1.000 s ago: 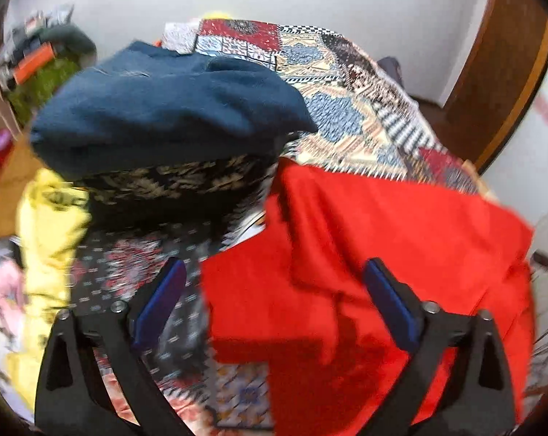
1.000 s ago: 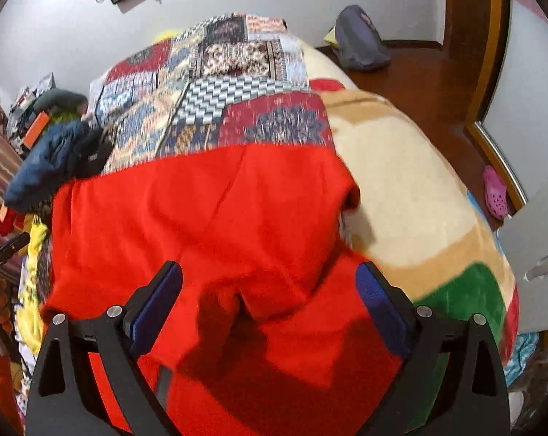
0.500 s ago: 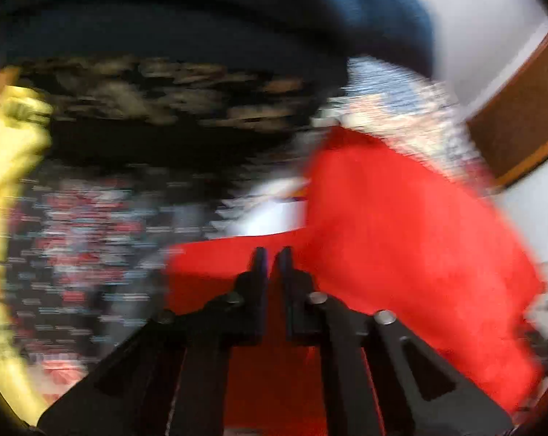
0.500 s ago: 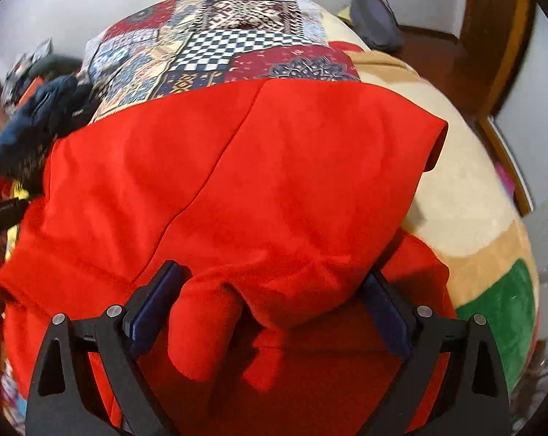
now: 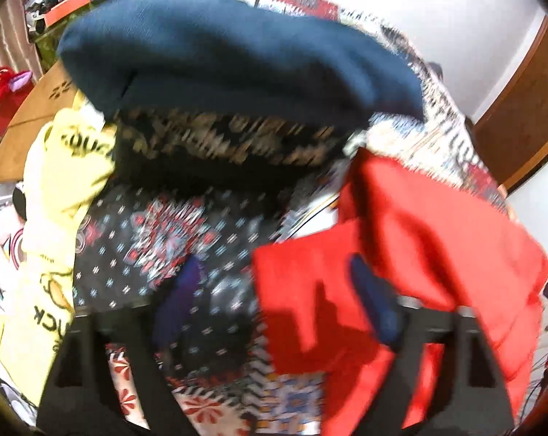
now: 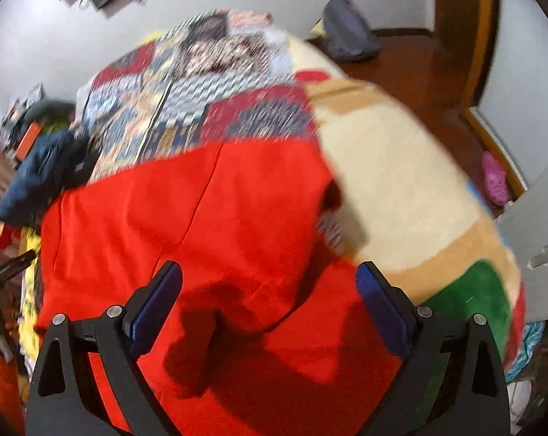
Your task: Fold large clothes
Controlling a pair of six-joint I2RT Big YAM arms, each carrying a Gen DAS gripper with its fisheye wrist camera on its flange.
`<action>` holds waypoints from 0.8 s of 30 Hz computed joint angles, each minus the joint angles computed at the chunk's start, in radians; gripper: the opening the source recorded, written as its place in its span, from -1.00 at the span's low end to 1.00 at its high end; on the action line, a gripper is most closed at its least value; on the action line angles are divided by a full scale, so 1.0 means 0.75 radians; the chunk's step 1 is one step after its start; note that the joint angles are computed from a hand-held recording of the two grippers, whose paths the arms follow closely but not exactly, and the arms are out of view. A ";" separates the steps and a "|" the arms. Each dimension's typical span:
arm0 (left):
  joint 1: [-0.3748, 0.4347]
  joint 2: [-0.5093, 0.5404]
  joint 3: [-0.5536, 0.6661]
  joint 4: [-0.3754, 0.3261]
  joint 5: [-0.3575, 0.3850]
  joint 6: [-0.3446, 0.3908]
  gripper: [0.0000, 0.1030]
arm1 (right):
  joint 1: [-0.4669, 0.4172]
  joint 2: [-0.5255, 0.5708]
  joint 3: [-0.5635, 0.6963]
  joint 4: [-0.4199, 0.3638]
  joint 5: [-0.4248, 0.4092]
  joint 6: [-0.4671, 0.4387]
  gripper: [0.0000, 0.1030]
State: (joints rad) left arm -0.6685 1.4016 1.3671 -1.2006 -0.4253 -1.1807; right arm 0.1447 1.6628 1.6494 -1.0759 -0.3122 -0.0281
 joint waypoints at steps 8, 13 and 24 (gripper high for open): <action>0.117 0.111 0.051 0.310 0.222 0.100 0.95 | -0.026 0.156 0.156 -0.036 -0.048 0.064 0.84; 0.170 0.196 0.040 0.380 0.370 0.091 0.95 | -0.001 0.247 0.230 -0.063 -0.072 0.019 0.62; 0.050 0.282 0.139 0.368 0.221 0.354 -0.21 | 0.062 0.322 0.306 -0.137 -0.002 -0.139 -0.42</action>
State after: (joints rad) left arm -0.6309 1.6129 1.4710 -0.9246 -0.2595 -0.9148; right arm 0.1913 1.9040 1.8791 -1.1785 -0.3140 -0.1325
